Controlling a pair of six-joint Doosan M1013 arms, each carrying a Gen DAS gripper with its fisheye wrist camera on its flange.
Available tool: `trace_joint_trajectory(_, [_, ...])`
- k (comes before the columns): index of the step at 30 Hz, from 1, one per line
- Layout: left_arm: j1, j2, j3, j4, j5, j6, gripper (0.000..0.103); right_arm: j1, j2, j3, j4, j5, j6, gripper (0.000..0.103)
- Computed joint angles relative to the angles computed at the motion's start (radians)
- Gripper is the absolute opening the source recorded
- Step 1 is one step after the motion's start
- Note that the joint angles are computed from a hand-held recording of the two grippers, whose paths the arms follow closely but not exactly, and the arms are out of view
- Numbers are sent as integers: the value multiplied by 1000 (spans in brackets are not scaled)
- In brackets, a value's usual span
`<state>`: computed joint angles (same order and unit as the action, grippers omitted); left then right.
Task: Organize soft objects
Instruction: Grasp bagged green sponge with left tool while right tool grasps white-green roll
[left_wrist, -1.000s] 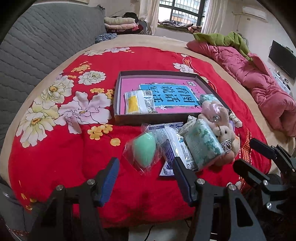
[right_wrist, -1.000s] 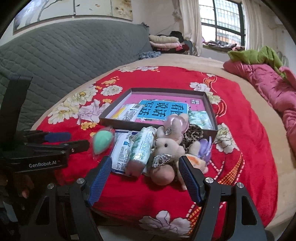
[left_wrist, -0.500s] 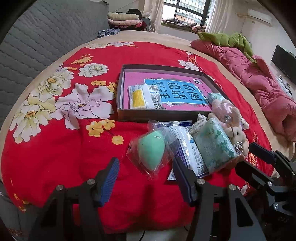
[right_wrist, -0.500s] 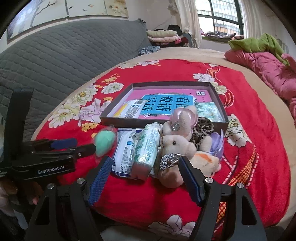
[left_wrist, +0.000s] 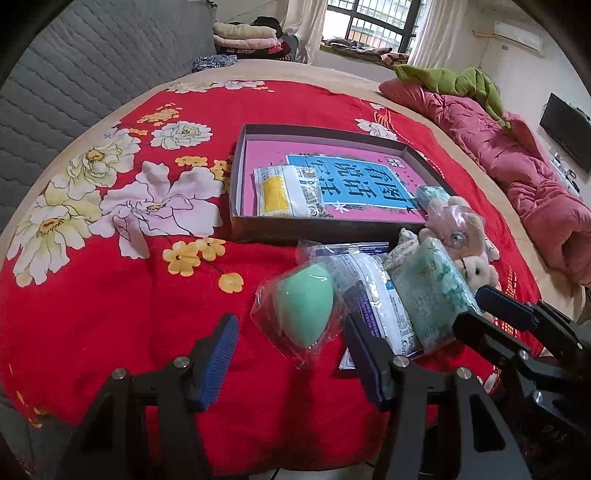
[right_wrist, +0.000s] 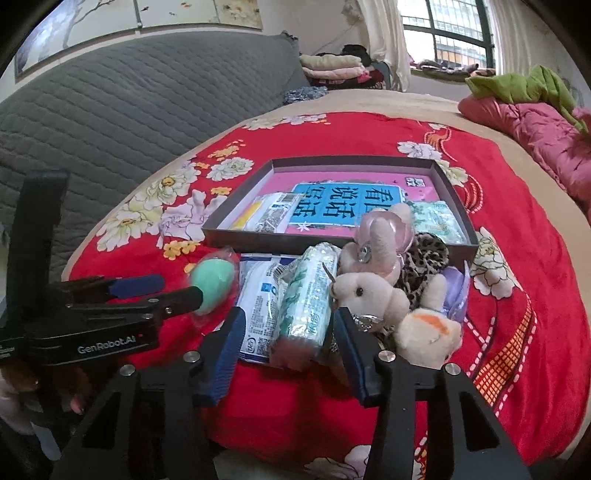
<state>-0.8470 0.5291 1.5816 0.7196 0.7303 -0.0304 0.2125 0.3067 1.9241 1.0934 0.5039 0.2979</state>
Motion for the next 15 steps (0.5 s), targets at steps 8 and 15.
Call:
trace_joint_trajectory(8, [9,5,6,10,-34,-4,59,17,23,-21,-68,-23,70,42])
trace_joint_trajectory(15, [21,15,5,12,-64,6,59,31,48,-41,-110,-46,107,35])
